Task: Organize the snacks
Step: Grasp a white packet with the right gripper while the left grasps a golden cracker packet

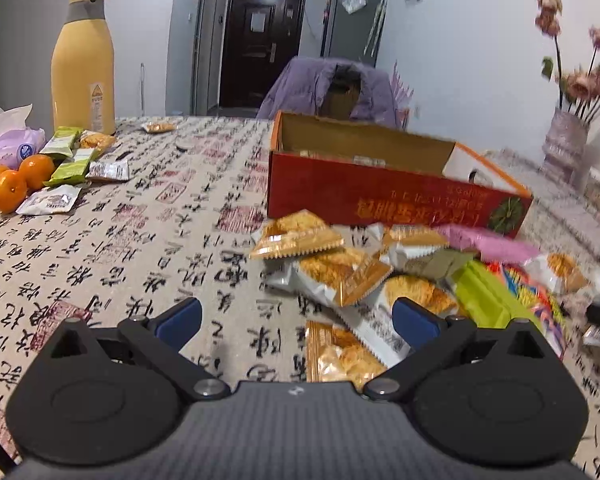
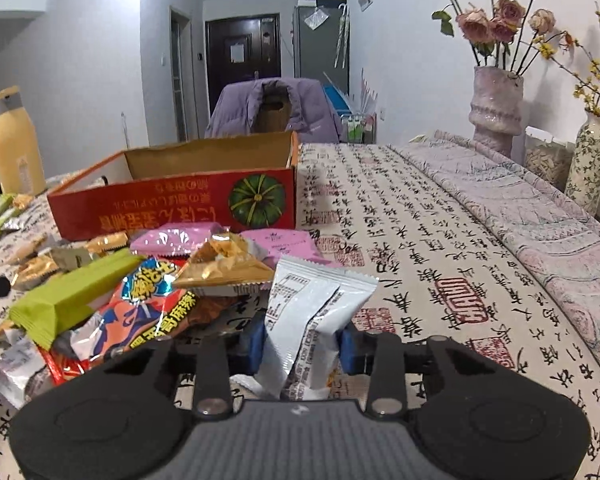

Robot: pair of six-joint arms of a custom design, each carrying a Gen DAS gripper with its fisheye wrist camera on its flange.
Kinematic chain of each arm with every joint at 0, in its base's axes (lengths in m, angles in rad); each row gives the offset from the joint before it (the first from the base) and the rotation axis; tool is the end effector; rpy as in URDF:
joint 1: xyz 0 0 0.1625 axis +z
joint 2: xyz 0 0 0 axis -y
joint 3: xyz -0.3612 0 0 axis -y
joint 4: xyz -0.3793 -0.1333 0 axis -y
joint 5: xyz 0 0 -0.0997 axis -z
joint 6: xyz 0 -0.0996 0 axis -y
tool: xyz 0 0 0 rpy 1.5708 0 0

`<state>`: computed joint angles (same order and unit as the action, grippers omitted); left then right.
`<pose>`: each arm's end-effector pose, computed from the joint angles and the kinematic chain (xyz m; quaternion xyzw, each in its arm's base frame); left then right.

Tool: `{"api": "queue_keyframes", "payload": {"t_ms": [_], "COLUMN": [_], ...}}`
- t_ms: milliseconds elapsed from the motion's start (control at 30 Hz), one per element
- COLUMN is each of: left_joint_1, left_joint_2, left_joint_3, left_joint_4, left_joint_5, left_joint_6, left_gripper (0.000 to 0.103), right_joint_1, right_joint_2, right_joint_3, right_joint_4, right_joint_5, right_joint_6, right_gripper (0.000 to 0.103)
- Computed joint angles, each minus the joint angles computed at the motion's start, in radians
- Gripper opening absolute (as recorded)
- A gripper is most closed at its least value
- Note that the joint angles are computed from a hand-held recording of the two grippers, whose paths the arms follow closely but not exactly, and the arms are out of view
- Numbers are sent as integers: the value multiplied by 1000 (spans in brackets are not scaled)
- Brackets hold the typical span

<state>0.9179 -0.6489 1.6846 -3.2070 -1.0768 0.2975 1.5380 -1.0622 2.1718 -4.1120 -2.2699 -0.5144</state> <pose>-0.2290 -0.5966 0.0385 0.3595 0.8567 -0.3236 0.1792 0.0549 -0.4360 0.2265 -0.0492 -0.7421 0.5238 0.4154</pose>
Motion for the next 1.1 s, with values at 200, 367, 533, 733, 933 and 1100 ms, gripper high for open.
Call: {"api": "queue_keyframes", "payload": {"t_ms": [200,367,533,733,933,1100], "left_joint_1": [-20,-42,-44,-63,-65,-58], "left_joint_2": [-9,17,31,54,37,13], "left_joint_3": [10,-12,-44,-40,-1,30], "left_joint_4": [95,155,233,206,153,129], "left_joint_5": [34,83,73,101,79,43], "left_joint_6": [-6,-15,-64,-33,-8,11], "left_gripper": [103,103,103,101,79,70], "right_joint_1": [-9,-17,-26,-36,-39,-32], "right_joint_2": [-16,-22,-30,-37,-38,-35], "right_joint_3": [32,49,70,86,93,98], "right_joint_4": [-30,-28,-32,-29,-24,-28], "right_joint_5": [30,58,80,101,111,115], "right_joint_6": [23,35,49,66,74,72], "right_gripper": [35,35,35,35,35,35]}}
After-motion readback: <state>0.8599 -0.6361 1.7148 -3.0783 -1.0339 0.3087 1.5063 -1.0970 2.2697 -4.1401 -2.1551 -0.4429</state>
